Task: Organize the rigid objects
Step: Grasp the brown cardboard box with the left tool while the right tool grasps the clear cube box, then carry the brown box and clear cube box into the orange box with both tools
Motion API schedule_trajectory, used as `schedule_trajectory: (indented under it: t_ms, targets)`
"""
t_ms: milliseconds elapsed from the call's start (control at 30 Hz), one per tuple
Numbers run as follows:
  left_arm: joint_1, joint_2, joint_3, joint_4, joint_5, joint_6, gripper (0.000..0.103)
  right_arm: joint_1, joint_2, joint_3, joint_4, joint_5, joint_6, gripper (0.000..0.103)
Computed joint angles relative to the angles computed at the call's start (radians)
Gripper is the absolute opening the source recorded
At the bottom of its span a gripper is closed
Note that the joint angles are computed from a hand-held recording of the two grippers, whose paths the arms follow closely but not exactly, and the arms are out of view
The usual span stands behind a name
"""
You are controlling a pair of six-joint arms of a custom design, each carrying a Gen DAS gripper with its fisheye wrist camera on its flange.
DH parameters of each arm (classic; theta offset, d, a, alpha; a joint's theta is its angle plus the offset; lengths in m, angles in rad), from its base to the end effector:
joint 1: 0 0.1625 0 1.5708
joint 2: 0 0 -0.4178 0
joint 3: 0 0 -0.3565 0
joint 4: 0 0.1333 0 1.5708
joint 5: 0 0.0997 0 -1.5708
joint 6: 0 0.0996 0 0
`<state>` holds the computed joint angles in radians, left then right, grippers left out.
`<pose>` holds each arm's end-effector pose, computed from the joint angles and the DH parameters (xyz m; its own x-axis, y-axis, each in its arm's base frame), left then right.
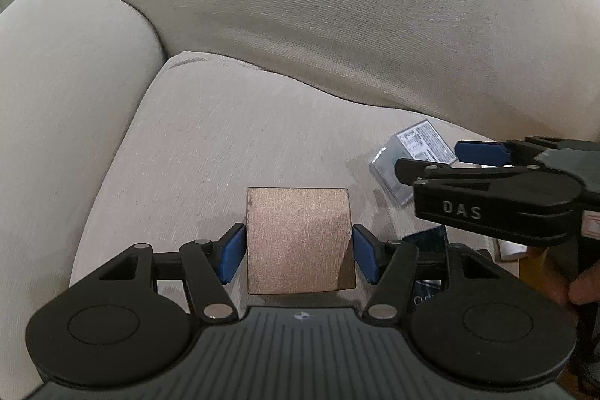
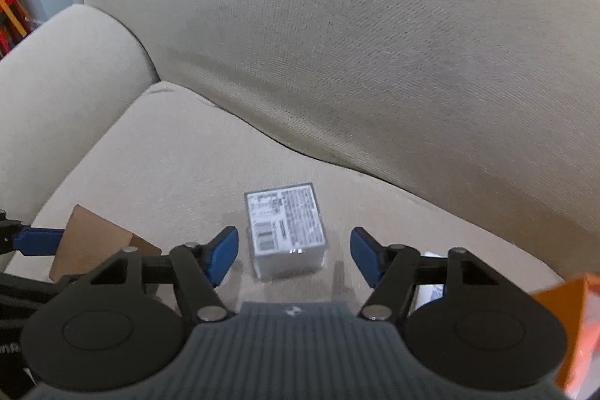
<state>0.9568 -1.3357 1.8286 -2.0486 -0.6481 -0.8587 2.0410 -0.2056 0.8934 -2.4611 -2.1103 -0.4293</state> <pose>-0.1201 -0.5395 0.3385 -0.7540 -0.3850 -0.5323 0.0082 0.8047 -0.5936 0.4354 -0.6753 -0.0422 -0.5533 -0.6332 0.5413 -0.7414 0.6706 0.0266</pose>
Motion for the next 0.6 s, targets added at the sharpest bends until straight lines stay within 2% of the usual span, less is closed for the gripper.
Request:
schedule_trajectory:
  t_ms: [133, 200, 267, 400, 600]
  targets:
    - [0.002, 0.001, -0.001, 0.005, -0.003, 0.001, 0.069, -0.010, 0.017, -0.023, 0.012, 0.009, -0.010, 0.063]
    - [0.004, 0.004, -0.004, 0.009, -0.004, 0.000, 0.069, -0.014, 0.019, -0.029, 0.023, 0.021, -0.009, 0.055]
    - [0.000, 0.004, -0.006, 0.019, -0.002, -0.009, 0.069, -0.015, 0.019, -0.030, 0.032, 0.029, -0.013, 0.051]
    - [-0.008, 0.002, -0.007, 0.037, 0.003, -0.017, 0.069, -0.009, 0.014, -0.012, 0.007, 0.021, -0.022, 0.050]
    - [-0.043, -0.020, -0.011, 0.104, 0.021, -0.062, 0.069, 0.009, -0.047, 0.071, -0.035, 0.043, -0.012, 0.049]
